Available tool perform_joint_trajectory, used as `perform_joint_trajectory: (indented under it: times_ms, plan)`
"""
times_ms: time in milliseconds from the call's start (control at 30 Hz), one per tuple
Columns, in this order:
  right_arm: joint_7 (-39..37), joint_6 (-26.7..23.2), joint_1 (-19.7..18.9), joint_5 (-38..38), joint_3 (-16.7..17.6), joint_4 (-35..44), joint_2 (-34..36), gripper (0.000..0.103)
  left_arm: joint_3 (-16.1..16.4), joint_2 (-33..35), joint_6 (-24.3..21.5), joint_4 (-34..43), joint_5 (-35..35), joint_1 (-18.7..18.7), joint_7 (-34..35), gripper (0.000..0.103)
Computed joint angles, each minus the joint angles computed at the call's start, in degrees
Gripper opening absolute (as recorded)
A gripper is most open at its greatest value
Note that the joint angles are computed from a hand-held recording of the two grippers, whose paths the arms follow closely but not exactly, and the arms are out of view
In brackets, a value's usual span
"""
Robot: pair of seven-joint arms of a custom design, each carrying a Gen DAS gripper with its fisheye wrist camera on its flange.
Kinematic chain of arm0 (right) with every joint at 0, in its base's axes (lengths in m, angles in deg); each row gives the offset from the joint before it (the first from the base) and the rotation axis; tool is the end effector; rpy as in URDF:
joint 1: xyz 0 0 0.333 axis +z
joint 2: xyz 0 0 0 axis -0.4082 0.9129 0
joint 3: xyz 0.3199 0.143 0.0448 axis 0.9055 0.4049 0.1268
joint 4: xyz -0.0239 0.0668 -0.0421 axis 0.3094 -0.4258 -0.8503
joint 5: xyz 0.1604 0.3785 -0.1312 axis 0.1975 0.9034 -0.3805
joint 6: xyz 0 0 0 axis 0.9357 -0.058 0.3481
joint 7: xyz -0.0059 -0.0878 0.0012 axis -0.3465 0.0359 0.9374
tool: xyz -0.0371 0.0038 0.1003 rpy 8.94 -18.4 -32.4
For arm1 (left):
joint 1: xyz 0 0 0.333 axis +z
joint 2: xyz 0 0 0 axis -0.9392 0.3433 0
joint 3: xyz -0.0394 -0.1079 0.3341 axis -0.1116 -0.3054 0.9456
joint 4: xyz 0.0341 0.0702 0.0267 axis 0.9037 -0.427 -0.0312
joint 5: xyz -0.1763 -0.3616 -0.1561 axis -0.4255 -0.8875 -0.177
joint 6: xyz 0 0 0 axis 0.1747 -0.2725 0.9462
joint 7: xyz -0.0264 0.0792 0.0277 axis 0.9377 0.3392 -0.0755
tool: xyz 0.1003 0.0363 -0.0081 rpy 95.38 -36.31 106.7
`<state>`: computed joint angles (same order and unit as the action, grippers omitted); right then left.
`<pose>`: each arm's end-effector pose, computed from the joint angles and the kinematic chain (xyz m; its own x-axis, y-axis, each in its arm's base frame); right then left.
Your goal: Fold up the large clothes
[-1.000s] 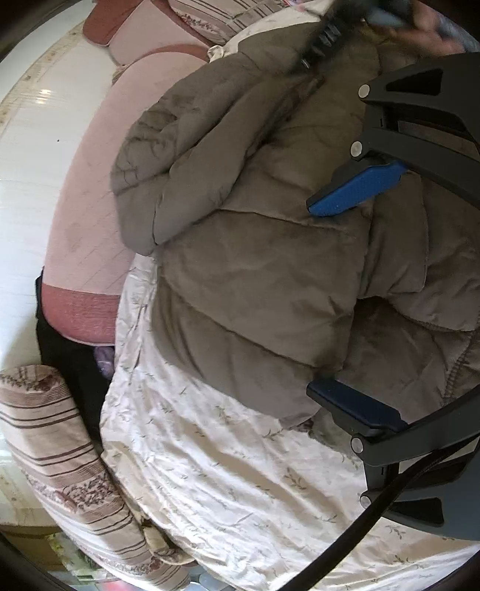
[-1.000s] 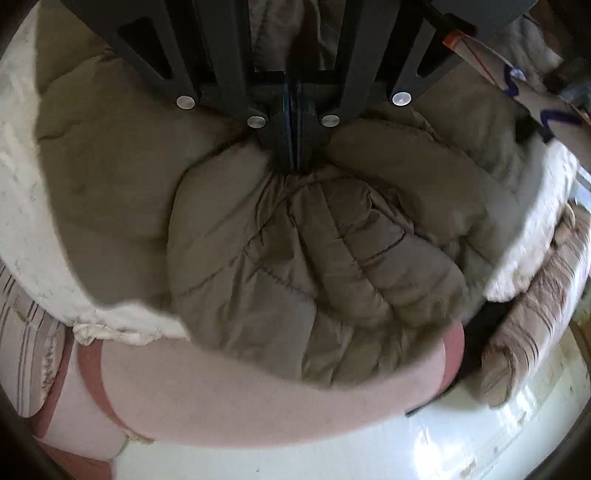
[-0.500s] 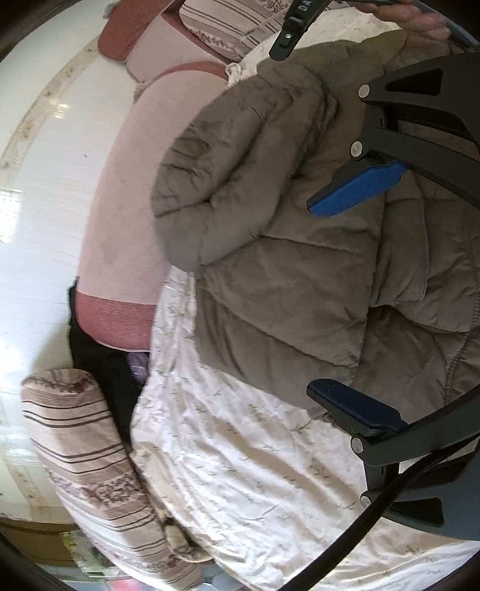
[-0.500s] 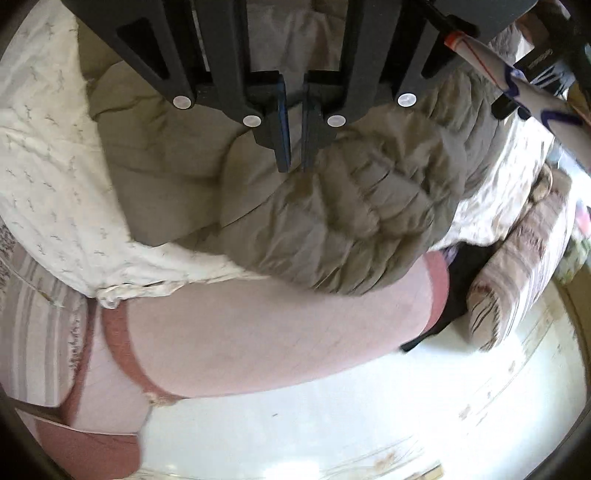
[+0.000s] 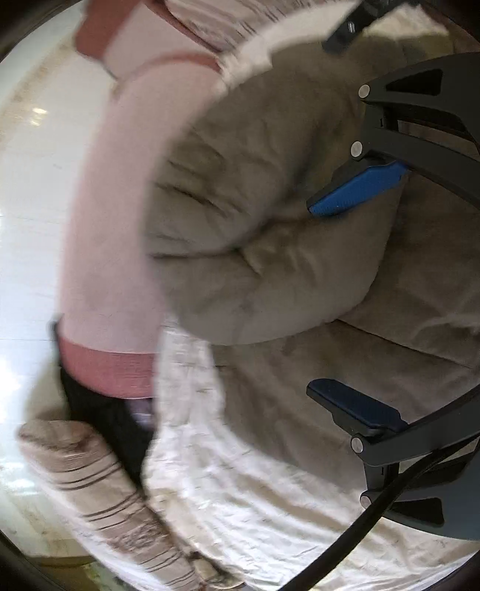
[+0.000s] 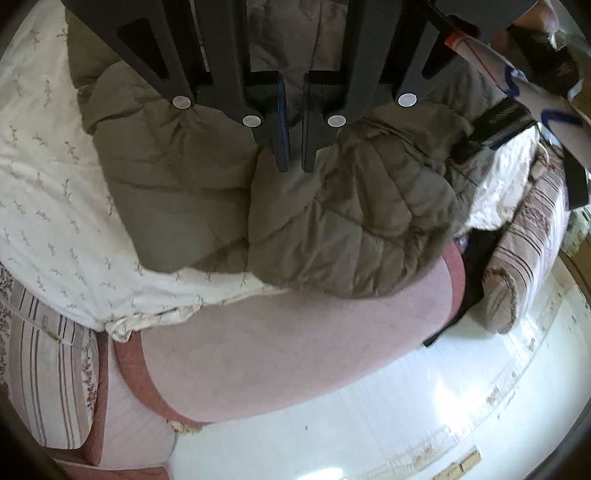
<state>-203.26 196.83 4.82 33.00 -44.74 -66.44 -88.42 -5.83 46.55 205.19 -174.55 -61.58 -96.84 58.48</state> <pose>0.4229 0.3711 0.4620 -0.6296 -0.6771 -0.3810 -0.3668 0.6914 -0.6225 0.6193 -0.4680 0.4367 -0.5534 -0.8326 0.0228 -0.6585 0.4207 -0.6240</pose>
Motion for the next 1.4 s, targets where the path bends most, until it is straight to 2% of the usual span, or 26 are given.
perform_joint_trajectory:
  times_ms: [33, 100, 133, 267, 433, 533, 600, 700, 800, 900, 1000, 1100, 1167, 1233, 1267, 1300, 1367, 1400]
  plan:
    - [-0.63, 1.44, -0.21, 0.47, -0.41, -0.07, 0.66, 0.008, 1.05, 1.44, -1.91, 1.22, 0.87, -0.91, -0.89, 0.090]
    - [-2.64, 7.54, -0.98, 3.10, -1.95, -0.79, 2.80, 0.008, 3.52, 2.20, -0.26, 0.70, 5.12, -2.99, -2.34, 0.092]
    - [-2.79, 9.00, -1.16, 3.82, -2.32, -1.05, 3.46, 0.008, 4.25, 2.14, 0.39, 0.41, 6.64, -3.66, -2.98, 0.092]
    - [-0.34, 9.83, -0.99, 4.32, -2.23, -2.47, 0.87, 0.009, 2.16, 0.97, -2.39, 0.32, 4.98, -1.89, -2.45, 0.092]
    - [2.57, 4.04, -0.39, 3.28, 1.59, -3.31, -4.69, 0.013, -3.16, -9.71, 3.69, -13.23, -2.28, 4.12, 2.06, 0.092]
    - [4.08, -0.49, 1.06, 3.04, 4.94, -2.27, -6.01, 0.024, -5.21, -17.68, 7.08, -23.60, -6.27, 6.76, 7.12, 0.092]
    - [5.09, -3.65, 2.86, 3.08, 7.23, -1.01, -5.34, 0.031, -5.32, -22.58, 9.11, -29.77, -7.45, 7.22, 9.34, 0.092]
    - [4.25, -8.22, 6.44, 4.08, 9.24, 2.03, -2.18, 0.031, -5.10, -30.29, 11.04, -38.72, -12.20, 7.40, 14.99, 0.092]
    - [5.70, -12.12, 10.95, 5.01, 10.47, 4.87, 0.92, 0.031, -3.32, -37.41, 11.89, -46.16, -16.56, 5.84, 19.59, 0.092]
    - [8.02, -14.18, 15.16, 5.54, 10.94, 6.94, 3.64, 0.031, -0.53, -43.40, 12.10, -52.55, -19.98, 3.70, 22.90, 0.092]
    - [10.17, -16.38, 19.19, 6.48, 10.94, 9.04, 6.73, 0.031, -1.45, -48.87, 13.61, -58.72, -17.60, 5.62, 21.25, 0.092]
    - [10.60, -17.31, 22.39, 8.12, 10.00, 10.53, 9.33, 0.031, -0.15, -51.59, 13.72, -62.70, -17.38, 5.35, 20.35, 0.092]
    - [10.78, -16.50, 23.96, 8.70, 8.89, 10.62, 10.24, 0.031, -0.96, -51.79, 13.95, -64.62, -16.00, 7.05, 19.29, 0.092]
    - [8.70, -15.86, 24.95, 10.29, 7.78, 11.77, 12.21, 0.032, -0.34, -50.68, 14.62, -65.58, -15.36, 6.91, 19.46, 0.092]
    - [7.59, -16.36, 25.47, 11.07, 7.25, 12.62, 13.35, 0.032, -0.57, -50.61, 16.71, -66.68, -14.96, 7.22, 19.14, 0.092]
    - [7.12, -17.18, 26.16, 11.32, 6.77, 13.46, 14.26, 0.033, -2.57, -50.71, 19.42, -67.81, -13.60, 9.19, 17.94, 0.093]
    - [6.29, -19.01, 27.47, 11.58, 5.92, 14.66, 15.38, 0.033, -6.06, -51.28, 21.50, -68.79, -11.32, 12.50, 15.57, 0.093]
    - [5.78, -19.72, 27.96, 11.69, 5.57, 15.10, 15.76, 0.034, -6.55, -51.37, 22.18, -69.14, -10.73, 13.02, 14.69, 0.093]
